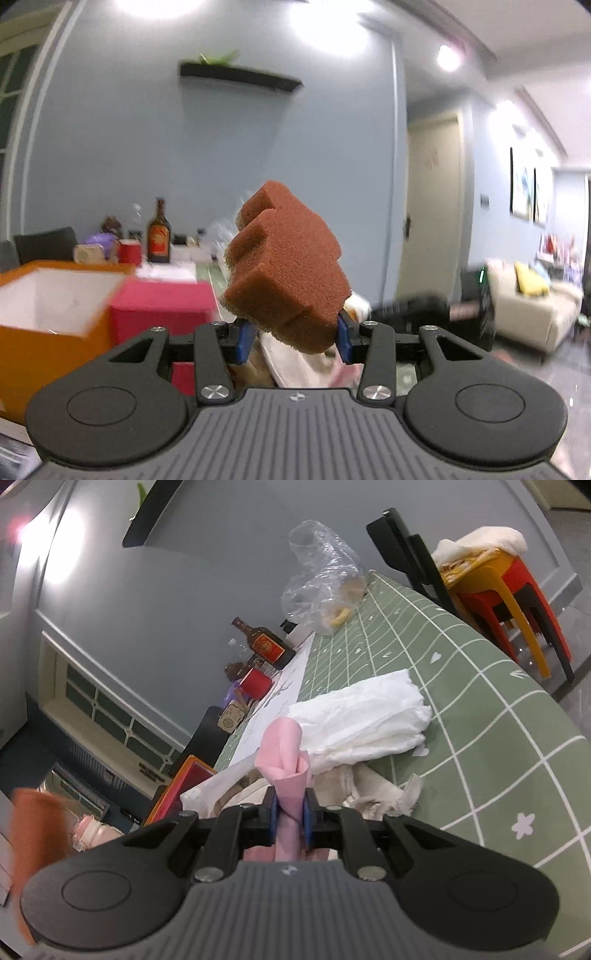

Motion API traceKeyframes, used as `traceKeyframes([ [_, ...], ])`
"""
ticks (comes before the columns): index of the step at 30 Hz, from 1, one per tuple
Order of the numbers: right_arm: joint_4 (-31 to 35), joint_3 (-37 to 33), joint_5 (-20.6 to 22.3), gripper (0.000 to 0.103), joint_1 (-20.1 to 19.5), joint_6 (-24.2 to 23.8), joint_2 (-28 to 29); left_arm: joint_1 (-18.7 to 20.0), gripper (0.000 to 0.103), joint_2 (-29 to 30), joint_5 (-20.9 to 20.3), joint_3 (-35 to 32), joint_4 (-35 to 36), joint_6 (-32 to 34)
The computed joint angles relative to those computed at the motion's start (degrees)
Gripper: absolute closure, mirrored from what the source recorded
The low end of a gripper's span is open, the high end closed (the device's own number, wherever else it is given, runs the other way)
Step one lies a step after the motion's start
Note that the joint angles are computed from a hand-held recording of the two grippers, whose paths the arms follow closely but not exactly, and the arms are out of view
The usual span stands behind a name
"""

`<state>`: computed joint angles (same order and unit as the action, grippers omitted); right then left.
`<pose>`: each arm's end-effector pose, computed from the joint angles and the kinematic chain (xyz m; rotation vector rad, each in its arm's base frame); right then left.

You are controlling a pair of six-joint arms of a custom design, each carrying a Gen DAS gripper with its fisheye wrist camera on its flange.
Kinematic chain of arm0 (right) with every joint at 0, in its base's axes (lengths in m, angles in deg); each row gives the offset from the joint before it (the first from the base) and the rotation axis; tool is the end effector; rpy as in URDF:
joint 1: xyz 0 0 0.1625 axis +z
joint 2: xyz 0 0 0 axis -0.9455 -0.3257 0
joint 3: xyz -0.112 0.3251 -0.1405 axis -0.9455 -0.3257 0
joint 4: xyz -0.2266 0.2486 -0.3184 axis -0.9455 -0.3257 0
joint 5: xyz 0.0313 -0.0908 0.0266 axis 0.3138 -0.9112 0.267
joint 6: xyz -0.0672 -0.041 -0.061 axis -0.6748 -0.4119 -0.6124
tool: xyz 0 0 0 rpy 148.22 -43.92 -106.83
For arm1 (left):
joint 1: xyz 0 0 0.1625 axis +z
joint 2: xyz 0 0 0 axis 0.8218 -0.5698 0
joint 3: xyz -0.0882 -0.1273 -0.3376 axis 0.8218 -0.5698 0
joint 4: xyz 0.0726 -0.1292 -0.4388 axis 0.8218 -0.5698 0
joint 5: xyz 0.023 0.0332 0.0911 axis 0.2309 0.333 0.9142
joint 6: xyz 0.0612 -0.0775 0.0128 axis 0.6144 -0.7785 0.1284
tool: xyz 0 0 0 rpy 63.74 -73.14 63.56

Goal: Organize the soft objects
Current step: 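Carry the sponge and pink cloth with both grippers over the orange box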

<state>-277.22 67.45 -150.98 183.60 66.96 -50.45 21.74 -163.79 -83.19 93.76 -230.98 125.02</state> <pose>0.3414 -0.5683 -0.0060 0.2163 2.5562 -1.6815 -0.0060 -0.5294 0.4665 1.3972 2.3397 -1.4383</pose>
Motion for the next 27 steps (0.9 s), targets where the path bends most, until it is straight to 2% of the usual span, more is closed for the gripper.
traceKeyframes([
  [4,-1.20,-1.34,1.60,0.091,0.29,-2.68,0.93,1.19,0.054,-1.90,-0.86,-3.31,-1.01,-1.39],
  [8,-2.96,-4.13,4.43,0.091,1.32,-4.59,2.67,1.77,0.054,-1.11,0.18,-10.36,3.22,-2.56],
  [10,-3.42,-6.26,5.87,0.091,2.31,-5.67,3.72,1.65,0.054,0.11,1.80,-13.69,4.37,-0.32],
  [14,0.42,-12.91,6.10,0.091,5.50,-8.97,6.32,0.95,0.054,4.11,9.10,-17.78,-0.60,4.82],
  [16,3.76,-17.71,7.26,0.091,6.95,-11.61,8.29,1.01,0.054,6.72,12.63,-20.05,-2.67,6.34],
  [19,12.03,-27.46,8.34,0.091,8.65,-13.67,12.42,1.46,0.054,10.27,17.12,-23.97,-2.35,4.75],
  [22,20.96,-40.66,8.00,0.091,9.91,-15.27,19.15,2.87,0.054,13.52,17.94,-28.02,-0.50,3.17],
  [27,33.28,-63.81,10.72,0.091,10.01,-13.11,32.81,5.20,0.054,17.67,17.44,-32.54,0.06,3.00],
])
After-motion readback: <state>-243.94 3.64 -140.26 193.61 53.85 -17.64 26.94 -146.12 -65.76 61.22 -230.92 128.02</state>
